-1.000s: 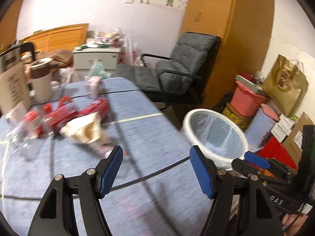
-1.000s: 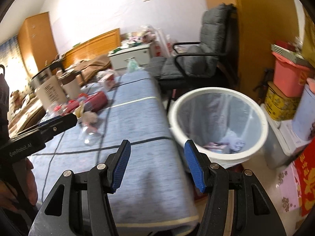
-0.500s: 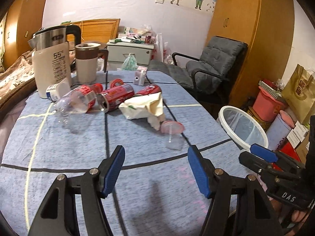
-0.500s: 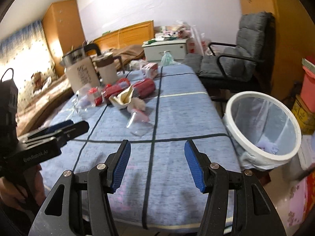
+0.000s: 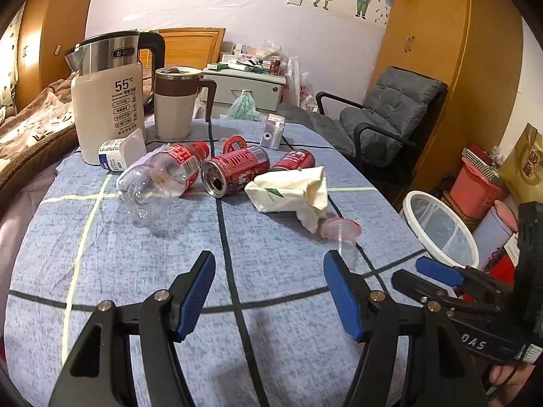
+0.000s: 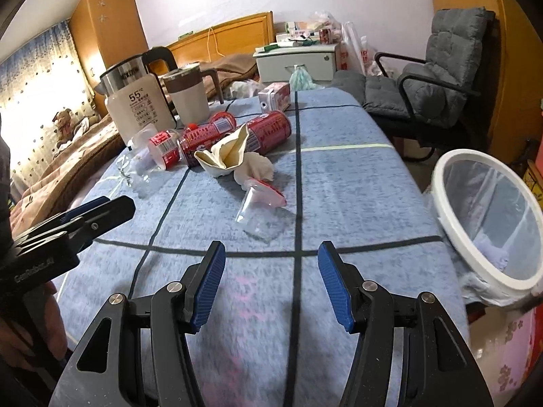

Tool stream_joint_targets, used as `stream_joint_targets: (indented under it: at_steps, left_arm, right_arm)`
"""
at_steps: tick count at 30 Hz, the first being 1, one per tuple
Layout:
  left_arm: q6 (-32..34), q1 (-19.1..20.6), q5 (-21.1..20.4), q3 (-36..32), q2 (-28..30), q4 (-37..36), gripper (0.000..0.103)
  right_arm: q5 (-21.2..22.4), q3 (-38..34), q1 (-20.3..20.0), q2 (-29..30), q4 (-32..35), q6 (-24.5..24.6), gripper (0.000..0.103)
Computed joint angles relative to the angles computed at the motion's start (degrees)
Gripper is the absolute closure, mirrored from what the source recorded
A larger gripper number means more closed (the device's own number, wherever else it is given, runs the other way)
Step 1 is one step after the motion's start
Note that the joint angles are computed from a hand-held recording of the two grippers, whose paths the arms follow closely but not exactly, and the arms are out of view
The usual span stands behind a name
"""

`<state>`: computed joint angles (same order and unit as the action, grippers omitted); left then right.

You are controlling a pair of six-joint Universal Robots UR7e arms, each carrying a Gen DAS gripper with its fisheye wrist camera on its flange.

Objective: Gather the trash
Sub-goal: 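Grasp the paper bag with the left gripper while the right grasps the plastic cup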

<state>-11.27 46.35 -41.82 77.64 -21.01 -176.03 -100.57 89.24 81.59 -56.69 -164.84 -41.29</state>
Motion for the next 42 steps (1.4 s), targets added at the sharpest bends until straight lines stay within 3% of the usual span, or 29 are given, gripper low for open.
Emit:
stream_joint_targets:
  at_steps: [14,16,19,20,28,34,36,40,42]
  left_arm:
    - [2.2,3.1,-2.3,-4.5,0.9,0.7,0.035]
    - [2.2,3.4,-3.0,-5.5,1.4,1.2,0.035]
    - [1.4,3.9,-4.6,-7.1,2.0,2.2,0.035]
    - [1.1,4.0,-5.3,-7.8,2.3,2.4,0.035]
    - [-1.2,4.3,-7.7,-15.3,6.0,5.6,0.035]
    - [-5.6,4.9,-6.7,-22.0,9.7,10.1,0.035]
    - [-8.0,5.4,-7.1,-23.3,10.3,12.0,0.048]
    - [-10.9,6.1,-9.1,-24.3,10.7,15.6,0.059]
    - [-11.4,6.2,-9.6,-24.2,10.8,16.4,0.072]
  right_arm:
    - [-3.2,-11.5,1.4,10.2,3.1,3.9,0.046]
    - [-3.3,-12.4,1.4,10.7,3.7,4.4,0.054]
    - [-2.7,-13.1,1.2,11.0,4.8,5.3,0.057]
    - [-2.2,-12.9,1.1,10.8,4.6,5.0,0.074]
    - [-1.0,-11.3,0.4,9.0,2.3,3.8,0.074]
    - [0.3,-11.0,-0.3,7.7,2.3,3.5,0.074]
    - [0.7,-10.8,-0.7,7.4,2.5,3.8,0.074]
    - [1.2,-10.9,-1.2,7.0,3.4,3.8,0.074]
    - [1.3,-10.8,-1.3,6.8,3.3,3.7,0.074]
